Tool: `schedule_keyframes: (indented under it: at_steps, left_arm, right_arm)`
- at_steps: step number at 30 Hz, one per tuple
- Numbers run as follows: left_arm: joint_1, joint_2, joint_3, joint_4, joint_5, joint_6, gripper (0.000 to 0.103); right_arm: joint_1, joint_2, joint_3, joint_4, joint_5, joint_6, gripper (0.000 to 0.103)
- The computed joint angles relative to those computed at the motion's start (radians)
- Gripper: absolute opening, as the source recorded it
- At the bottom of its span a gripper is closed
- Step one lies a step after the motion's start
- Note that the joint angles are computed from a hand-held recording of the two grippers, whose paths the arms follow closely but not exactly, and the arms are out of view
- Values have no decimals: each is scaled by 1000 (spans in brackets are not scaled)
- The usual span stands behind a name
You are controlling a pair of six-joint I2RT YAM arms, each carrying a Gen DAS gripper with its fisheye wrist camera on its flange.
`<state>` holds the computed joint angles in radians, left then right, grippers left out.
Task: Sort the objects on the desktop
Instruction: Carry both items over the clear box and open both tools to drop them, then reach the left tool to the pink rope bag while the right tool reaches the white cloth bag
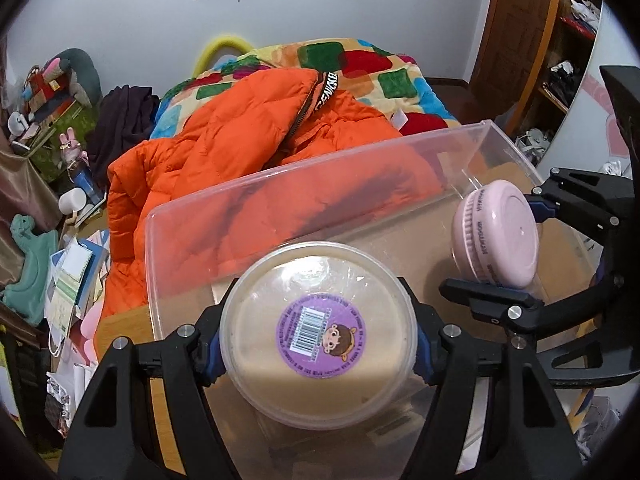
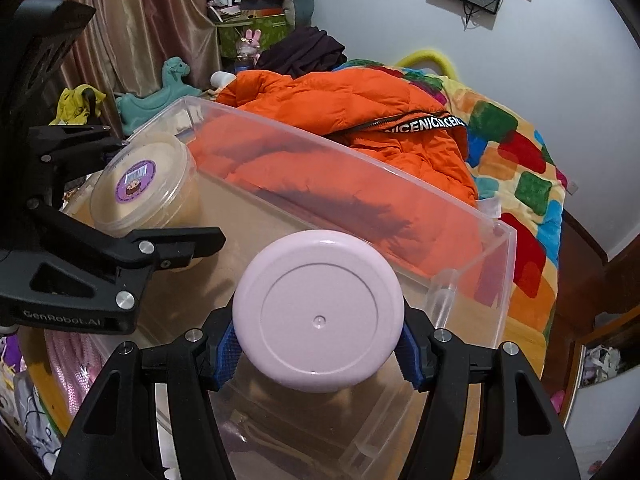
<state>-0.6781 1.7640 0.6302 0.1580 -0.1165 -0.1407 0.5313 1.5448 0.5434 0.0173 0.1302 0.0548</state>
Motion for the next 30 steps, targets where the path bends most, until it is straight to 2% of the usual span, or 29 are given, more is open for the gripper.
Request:
schedule_keyframes:
  at_steps: [3,6,9,11,13,14,15,16,25,30]
  left_arm:
    - [-17,-31,-28,39,-39,13,74]
    - [-67,-87,-66,76,-149,32,76]
    - [-107,-151,-98,83,-209,42,87]
    - [-133,-198,-122,85,-248,48,88]
    - [-148,-233,-134,76,-275,54,89]
    - [-154,-251,-141,72,-282,52,89]
    - [-159,-278,-149,59,-286,44,91]
    - [-163,-298,-151,42,-288,39,92]
    - [-228,-563,-216,-114,-352,-33,93]
    - [-307,-720,-242,-225,-453,-89,97]
  right_arm:
    - [10,1,-3,2,15,3,61]
    - [10,-5,-6,-5,19,21,62]
    - [7,-42,-16,-25,16,35,62]
    - [15,-80,-29,-38,35,43,63]
    - [38,-147,-51,-51,80,56,67]
    - [50,-173,-57,-59,102,61,74]
    - [73,-211,-63,-76,146,66,79]
    - [97,-237,-68,-87,189,69,80]
    - [272,-440,-83,-249,424,139,83]
    - [344,-544,-87,-359,505,221,84]
